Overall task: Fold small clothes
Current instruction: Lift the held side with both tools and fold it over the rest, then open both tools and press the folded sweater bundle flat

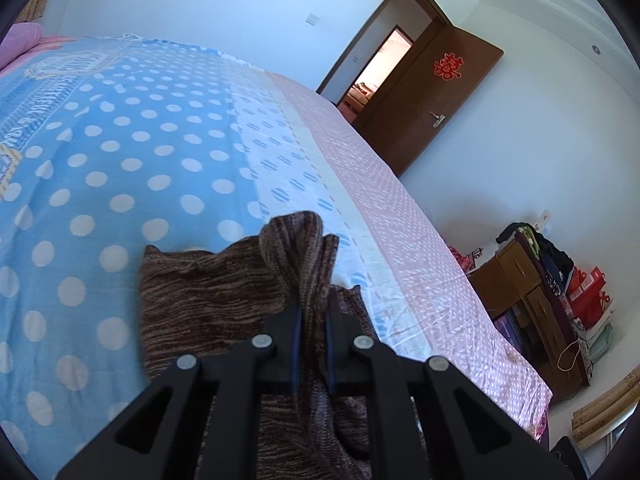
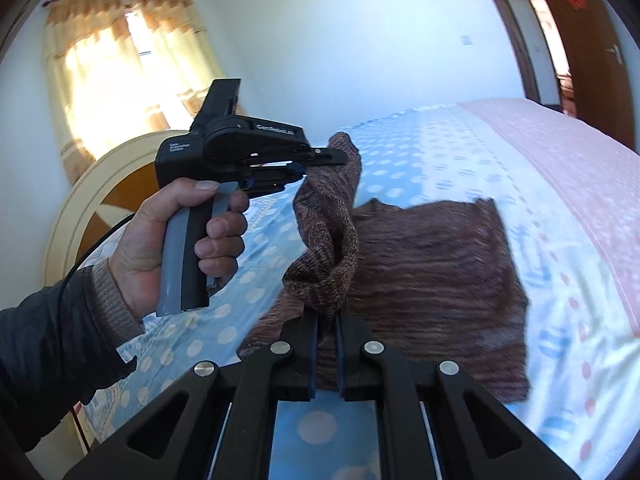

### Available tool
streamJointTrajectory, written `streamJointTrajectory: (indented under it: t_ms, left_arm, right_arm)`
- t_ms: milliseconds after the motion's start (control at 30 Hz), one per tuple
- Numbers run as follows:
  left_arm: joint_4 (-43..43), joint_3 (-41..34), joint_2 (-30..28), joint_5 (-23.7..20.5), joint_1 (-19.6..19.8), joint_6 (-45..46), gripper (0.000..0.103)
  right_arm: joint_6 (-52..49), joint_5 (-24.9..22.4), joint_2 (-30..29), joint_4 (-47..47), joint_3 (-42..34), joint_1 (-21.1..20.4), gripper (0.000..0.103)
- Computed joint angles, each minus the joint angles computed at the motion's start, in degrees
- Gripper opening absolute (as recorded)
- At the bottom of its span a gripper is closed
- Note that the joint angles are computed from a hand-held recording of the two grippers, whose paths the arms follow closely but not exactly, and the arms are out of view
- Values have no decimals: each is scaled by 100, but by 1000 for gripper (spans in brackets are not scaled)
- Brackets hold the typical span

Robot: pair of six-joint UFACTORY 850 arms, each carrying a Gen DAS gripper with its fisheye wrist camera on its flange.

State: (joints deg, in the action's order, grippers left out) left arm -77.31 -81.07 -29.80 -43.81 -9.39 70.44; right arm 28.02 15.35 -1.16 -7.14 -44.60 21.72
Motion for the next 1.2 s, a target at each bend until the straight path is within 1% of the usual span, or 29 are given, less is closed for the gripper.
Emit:
streamJointTrajectory:
  t_ms: [167,333,533,633,733,900,967,1067,1100,1133,1167,1200]
  left_arm:
    - [60,-69,-54,-4,-202,-69,9]
    - [225,-74,-45,131,-414,-91,9]
    - [421,-110,-69,343,-649,-198,9]
    - [619,-127,-70,575,-792,-258,9]
    - [863,-200,-133,775,-923,-418,9]
    - [1034,-255,-243,916,-1105,-660,9]
    - [1247,-284,-293,1123,-1214,-868,10]
    - [1426,-195,-241,1109,-1275,-979,19]
    - [1295,-102,-172,1116,-1275,-814,25]
    - [1166,-5,-93,1124,-1262,-597,32]
    - [1012,177,56,1242,-1249,-301,39]
    - [852,309,159,1325,-1224,-58,53]
  right_arm:
    - [592,110,232,-297,310,-240,4]
    - [1498,295,376,-871,622,-464,4]
    - [1832,421,575,-974,881,-656,4]
    - [2204,525,556,-1220,936,-776,4]
    - [2333,570,556,-1244,1014,-845,4]
    - [2570,635,594,-1370,1164,-1042,4]
    - [2789,703,561,-1516,1208,-1121,4]
    - [3019,651,525,-1757,1186,-1157,4]
    - [3109,648,501,-1856,1181,-1174,4]
    - [3281,641,461,-2024,1168,-1197,4]
    - [3438,674,422,-2170,1170,-1225,4]
    - [3561,749,403,-2295,1182,-1258,4]
